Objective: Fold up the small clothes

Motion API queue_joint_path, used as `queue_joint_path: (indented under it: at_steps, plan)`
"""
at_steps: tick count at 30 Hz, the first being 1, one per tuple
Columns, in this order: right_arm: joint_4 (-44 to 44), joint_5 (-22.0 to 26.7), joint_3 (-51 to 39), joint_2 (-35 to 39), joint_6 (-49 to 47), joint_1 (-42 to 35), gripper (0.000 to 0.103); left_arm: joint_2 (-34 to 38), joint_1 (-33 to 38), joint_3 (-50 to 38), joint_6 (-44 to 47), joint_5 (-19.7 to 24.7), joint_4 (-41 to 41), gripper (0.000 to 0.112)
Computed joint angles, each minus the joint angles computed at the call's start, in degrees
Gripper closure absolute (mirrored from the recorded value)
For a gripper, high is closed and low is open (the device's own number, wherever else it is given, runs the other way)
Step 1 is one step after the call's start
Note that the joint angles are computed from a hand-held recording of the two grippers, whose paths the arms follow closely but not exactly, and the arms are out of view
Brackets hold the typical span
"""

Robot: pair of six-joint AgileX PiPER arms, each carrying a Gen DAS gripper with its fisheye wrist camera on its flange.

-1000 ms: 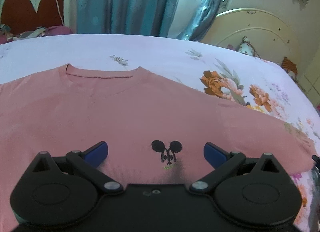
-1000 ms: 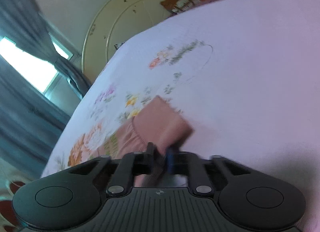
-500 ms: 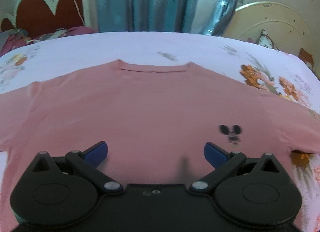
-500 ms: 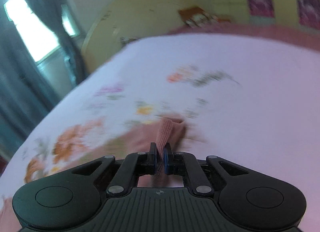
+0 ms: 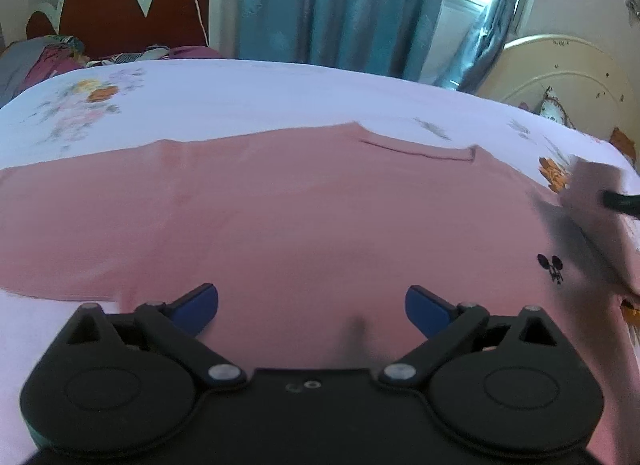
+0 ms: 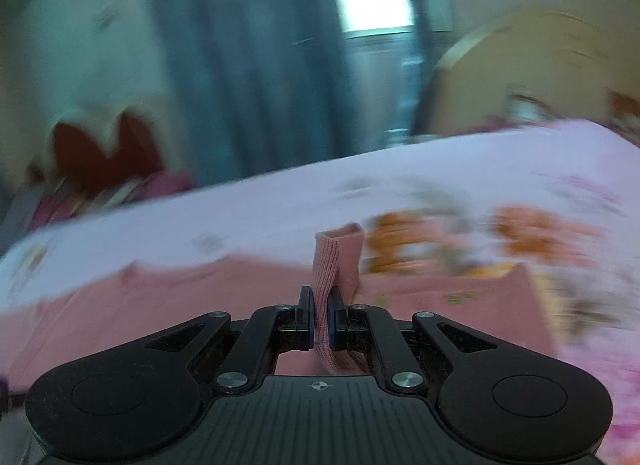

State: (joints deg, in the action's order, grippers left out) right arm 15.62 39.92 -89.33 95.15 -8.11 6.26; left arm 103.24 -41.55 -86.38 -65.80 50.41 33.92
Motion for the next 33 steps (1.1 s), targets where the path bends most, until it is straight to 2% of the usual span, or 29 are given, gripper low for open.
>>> queue_joint_path:
  at_steps: [2,6,8,10,11,12,14,15,16,18,19,20,23,26,28,29,32,33]
  plan:
    - [-2.86,-1.79,-0.40,2.62,2.15,6.18,0.098,-3.60,1.57,4.75,0.65,-3.19,-0.91,0.027]
    - [-9.87,-2.27,-2.42,7.11,8.41,16.30,0.098,-7.38,3.07,9.81,-1.50,-5.10,0.26,0.024]
    - [-9.52,-1.67,-2.80,8.99,8.43,18.29,0.097,-9.15,4.15,12.08,-1.33,-6.80,-0.58,0.022]
    - [-9.97,1.34,-4.16,11.61,8.44,19.39,0.097,-9.69,5.24,12.87,-0.05,-9.03,-2.57,0.016]
    - [-12.13,0.12,-3.18,11.43,9.75,20.03,0.092,-9.83,6.01,13.17,1.16,-11.28,-4.38,0.016]
    - [-13.37,-0.34,-2.50,10.79,10.25,20.58,0.085,-9.77,6.73,13.24,2.67,-13.29,-6.42,0.016]
    - [-16.52,-3.43,0.74,7.98,12.81,21.52,0.024,-8.80,7.42,12.48,3.88,-15.77,-8.68,0.016]
    - [-16.96,-5.37,3.60,5.93,12.84,21.57,0.023,-7.60,7.62,11.37,5.02,-17.41,-10.32,0.018]
    - [-15.40,-5.09,5.13,4.38,10.85,20.02,0.023,-5.97,7.74,9.77,6.95,-19.23,-12.67,0.020]
    - [-11.63,-4.73,8.21,1.90,9.49,16.97,0.043,-2.21,7.69,6.08,11.87,-21.75,-18.04,0.033]
    - [-9.79,-3.33,9.75,0.11,9.06,14.86,0.060,0.84,7.52,2.55,15.13,-21.59,-21.47,0.035]
    - [-7.96,-2.80,11.59,-1.30,8.53,12.43,0.066,3.60,7.34,-0.67,17.52,-21.50,-24.31,0.039]
    - [-3.78,-0.34,16.45,-6.34,6.08,5.88,0.068,11.50,6.73,-10.04,20.43,-20.58,-30.25,0.041]
    - [-4.15,1.62,20.06,-10.73,7.42,0.53,0.069,18.09,6.63,-17.89,21.87,-19.12,-35.04,0.049]
    - [-5.03,2.38,21.67,-12.65,11.54,-3.27,0.069,20.85,7.03,-20.96,21.36,-18.50,-37.11,0.057]
    - [-5.60,2.16,22.17,-12.90,13.52,-4.62,0.069,22.66,7.05,-23.58,21.28,-17.55,-37.10,0.066]
    - [-6.64,1.61,22.40,-13.10,17.57,-8.06,0.068,26.75,6.63,-30.34,21.37,-13.74,-34.60,0.082]
    - [-7.40,1.04,22.13,-12.44,18.61,-8.42,0.068,26.68,6.60,-30.48,21.92,-13.32,-33.88,0.091]
